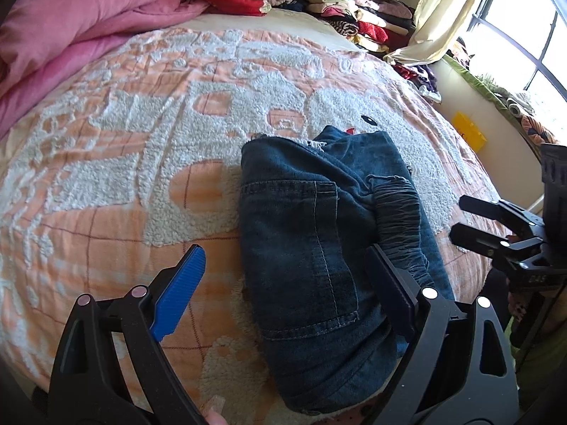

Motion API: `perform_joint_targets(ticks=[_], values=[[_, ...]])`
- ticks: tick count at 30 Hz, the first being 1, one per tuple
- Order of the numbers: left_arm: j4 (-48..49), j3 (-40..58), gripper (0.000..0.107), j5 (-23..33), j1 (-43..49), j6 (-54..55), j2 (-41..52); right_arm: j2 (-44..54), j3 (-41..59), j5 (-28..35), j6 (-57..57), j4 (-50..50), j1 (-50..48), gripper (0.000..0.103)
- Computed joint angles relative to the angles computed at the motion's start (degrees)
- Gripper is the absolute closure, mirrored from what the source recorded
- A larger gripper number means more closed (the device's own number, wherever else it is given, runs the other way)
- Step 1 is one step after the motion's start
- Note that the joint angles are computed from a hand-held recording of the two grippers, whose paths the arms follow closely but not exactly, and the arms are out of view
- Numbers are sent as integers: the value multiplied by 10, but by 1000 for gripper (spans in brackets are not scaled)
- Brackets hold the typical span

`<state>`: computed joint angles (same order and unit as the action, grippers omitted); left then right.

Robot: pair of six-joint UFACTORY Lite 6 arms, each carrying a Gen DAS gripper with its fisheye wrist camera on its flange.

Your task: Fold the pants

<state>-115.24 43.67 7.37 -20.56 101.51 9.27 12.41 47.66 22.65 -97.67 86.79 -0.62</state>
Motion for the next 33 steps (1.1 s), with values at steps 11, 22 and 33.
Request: perform_joint_targets(ticks=[11,22,33], values=[[-90,26,23,26,2,64,65,109,71,29,58,-23,6,12],[-107,46,40,38,-3,79,90,151,100,66,38,-4,6,35],[-139,56,69,45,-13,103,95,156,103,85,-42,23,27,88]])
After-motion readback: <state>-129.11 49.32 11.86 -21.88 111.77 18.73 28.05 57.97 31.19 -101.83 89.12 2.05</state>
